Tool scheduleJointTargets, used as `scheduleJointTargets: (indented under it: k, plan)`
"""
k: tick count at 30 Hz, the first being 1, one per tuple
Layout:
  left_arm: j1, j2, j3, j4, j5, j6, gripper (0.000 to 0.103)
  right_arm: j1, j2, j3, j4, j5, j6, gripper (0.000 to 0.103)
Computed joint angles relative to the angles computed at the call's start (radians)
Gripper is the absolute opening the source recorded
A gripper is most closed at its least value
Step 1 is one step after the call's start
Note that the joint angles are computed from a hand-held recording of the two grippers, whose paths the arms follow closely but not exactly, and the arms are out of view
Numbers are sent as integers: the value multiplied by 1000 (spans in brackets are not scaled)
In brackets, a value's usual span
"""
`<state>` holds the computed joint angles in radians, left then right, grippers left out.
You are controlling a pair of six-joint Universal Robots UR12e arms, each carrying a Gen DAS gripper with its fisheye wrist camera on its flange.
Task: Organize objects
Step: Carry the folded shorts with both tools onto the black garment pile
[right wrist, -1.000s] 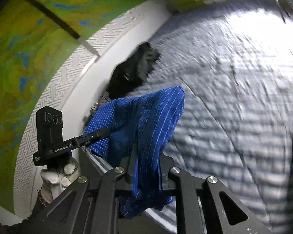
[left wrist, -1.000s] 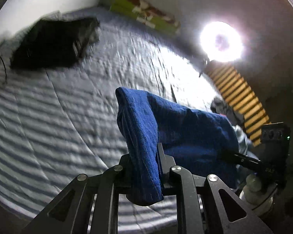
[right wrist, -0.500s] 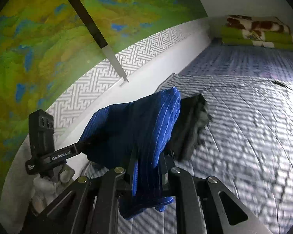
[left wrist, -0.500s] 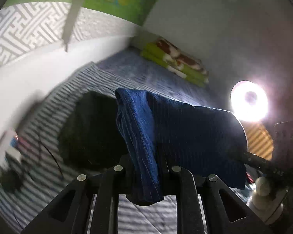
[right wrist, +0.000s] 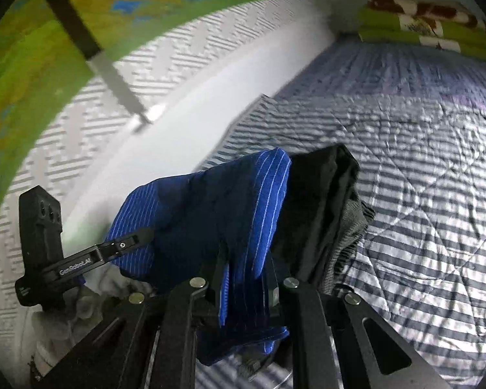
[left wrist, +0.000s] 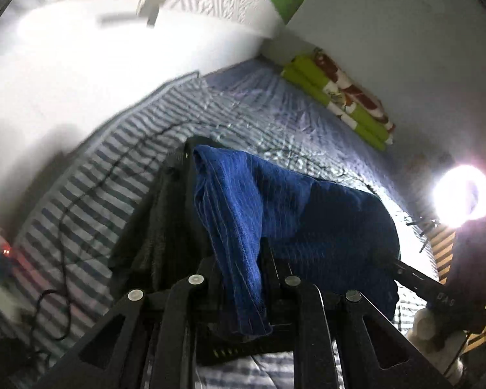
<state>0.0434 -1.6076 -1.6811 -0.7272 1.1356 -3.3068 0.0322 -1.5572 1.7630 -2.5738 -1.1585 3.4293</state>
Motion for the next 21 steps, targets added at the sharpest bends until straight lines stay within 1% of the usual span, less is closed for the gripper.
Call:
scheduleJointTargets:
  k: [2, 3, 4, 5, 6, 8, 10, 11, 14, 15, 16, 17, 18, 19, 21]
  plan:
    - [-18, -27, 6, -5, 39, 15, 17, 5, 20, -4, 12, -34, -16, 13]
    - [-28, -40, 12, -16, 71, 32, 19, 10, 28, -10, 29, -54, -30, 16]
    - [-40, -52, 22, -45, 111, 43, 26, 15, 36, -19, 55, -73, -47, 19]
    - [-50, -61, 35, -84, 153, 40, 28, 17, 38, -24, 71, -90, -54, 28]
    - [-51, -61, 36, -91, 161, 33, 29, 16, 37, -26, 81, -104, -50, 39]
    - [-53, -47, 25, -61, 187, 23, 31, 11, 22, -15, 58, -126, -19, 41]
    - [-58, -31, 11, -8, 243, 6, 36, 14, -1, 4, -4, -163, -4, 41]
    - [-55, -21, 2, 21, 248, -3, 36, 18, -10, 12, -33, -171, -12, 41]
    - [-40, 7, -26, 67, 187, -28, 34, 34, -29, 27, -101, -159, -63, 41]
    - [-38, 13, -36, 81, 159, -22, 34, 38, -29, 25, -97, -146, -80, 40]
    - [-38, 18, -44, 86, 128, -1, 35, 41, -24, 17, -80, -136, -92, 39]
    - [-47, 21, -50, 80, 118, 33, 35, 47, -21, 13, -65, -140, -96, 39]
    - [-55, 20, -51, 72, 120, 62, 35, 53, -16, 8, -49, -146, -97, 39]
    - [-68, 16, -49, 45, 149, 98, 35, 54, -11, 5, -28, -143, -96, 39]
    - [-75, 8, -47, 4, 197, 101, 35, 57, 0, -6, 34, -152, -96, 39]
